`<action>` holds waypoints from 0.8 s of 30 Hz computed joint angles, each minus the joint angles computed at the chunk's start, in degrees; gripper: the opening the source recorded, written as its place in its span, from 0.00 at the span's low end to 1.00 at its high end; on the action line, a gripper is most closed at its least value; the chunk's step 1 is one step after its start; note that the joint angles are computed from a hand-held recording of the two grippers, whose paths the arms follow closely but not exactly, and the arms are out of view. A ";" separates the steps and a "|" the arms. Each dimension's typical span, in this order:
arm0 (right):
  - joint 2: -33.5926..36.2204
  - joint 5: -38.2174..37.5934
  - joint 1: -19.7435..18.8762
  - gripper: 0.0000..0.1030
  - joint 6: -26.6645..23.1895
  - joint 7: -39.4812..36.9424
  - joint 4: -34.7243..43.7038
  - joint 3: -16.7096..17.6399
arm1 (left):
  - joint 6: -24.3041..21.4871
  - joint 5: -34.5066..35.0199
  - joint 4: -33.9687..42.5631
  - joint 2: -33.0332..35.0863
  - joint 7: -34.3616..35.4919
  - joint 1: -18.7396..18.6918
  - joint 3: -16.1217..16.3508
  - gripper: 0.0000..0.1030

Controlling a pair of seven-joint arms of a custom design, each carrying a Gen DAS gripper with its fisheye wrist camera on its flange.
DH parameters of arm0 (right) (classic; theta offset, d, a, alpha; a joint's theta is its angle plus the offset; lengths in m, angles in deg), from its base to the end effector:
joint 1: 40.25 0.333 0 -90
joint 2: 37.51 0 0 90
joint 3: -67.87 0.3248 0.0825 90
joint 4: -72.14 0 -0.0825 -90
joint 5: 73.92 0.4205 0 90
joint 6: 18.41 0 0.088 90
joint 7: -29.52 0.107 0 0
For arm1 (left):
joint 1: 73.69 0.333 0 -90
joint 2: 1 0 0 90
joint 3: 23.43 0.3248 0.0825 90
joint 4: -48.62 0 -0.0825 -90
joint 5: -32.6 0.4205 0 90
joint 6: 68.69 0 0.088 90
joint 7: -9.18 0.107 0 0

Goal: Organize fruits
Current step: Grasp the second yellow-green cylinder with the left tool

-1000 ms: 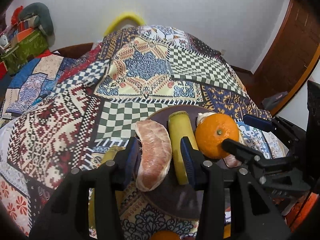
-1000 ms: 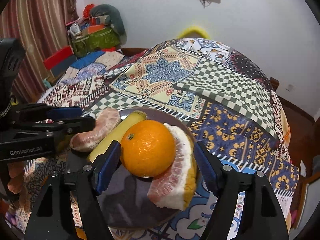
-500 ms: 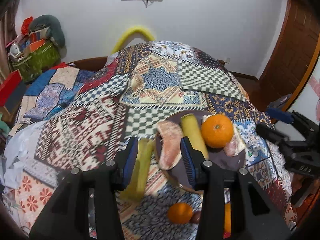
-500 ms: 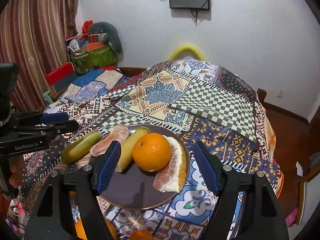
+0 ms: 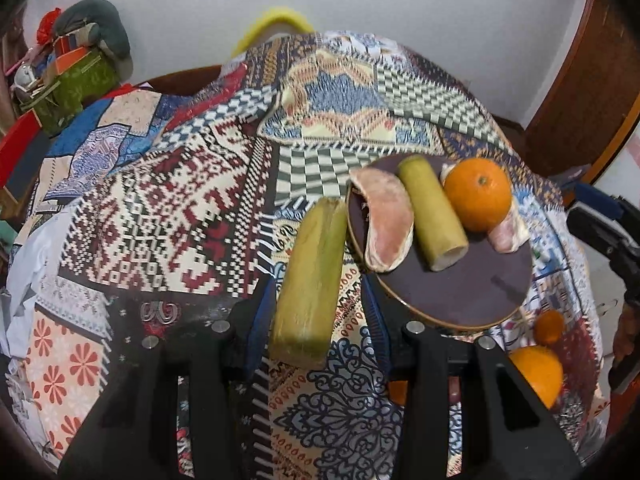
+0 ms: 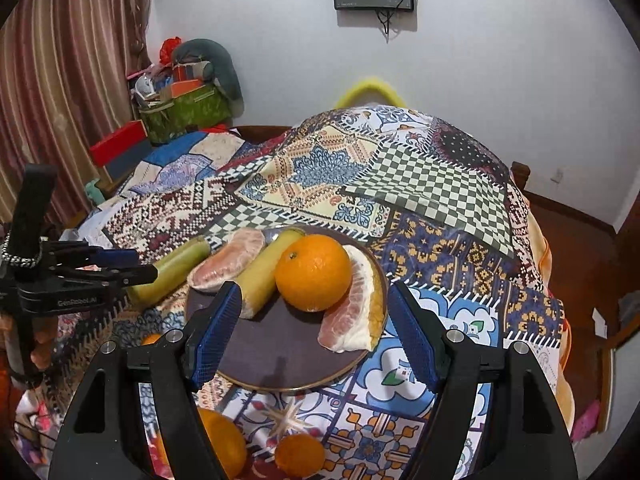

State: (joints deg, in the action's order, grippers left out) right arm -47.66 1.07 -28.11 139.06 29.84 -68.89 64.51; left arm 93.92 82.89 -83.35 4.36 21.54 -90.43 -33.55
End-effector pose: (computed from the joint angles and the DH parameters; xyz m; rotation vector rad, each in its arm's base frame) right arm 0.5030 0.0383 0.3750 -2.0618 1.1168 -0.3855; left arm 0.4902 -0.2928 0.3250 -2.0104 1.8142 -0.6391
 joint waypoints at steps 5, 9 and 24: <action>1.87 -1.15 -0.63 0.70 -1.03 1.72 0.92 -0.06 | -1.71 1.31 2.40 3.18 -0.10 -0.75 0.86 0.41; 2.45 -1.36 -1.16 0.70 -1.57 2.21 1.06 0.20 | -0.61 0.81 2.84 4.46 0.00 -0.94 1.90 0.38; -4.52 -1.79 -0.90 0.70 -2.38 2.05 -4.75 -1.32 | -3.28 -0.98 -2.55 -1.12 0.10 -1.44 -0.33 0.37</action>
State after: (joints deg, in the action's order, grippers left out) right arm -52.18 -0.72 -29.01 136.68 31.89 -73.64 63.18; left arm 90.64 81.91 -85.91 3.24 21.64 -91.87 -33.88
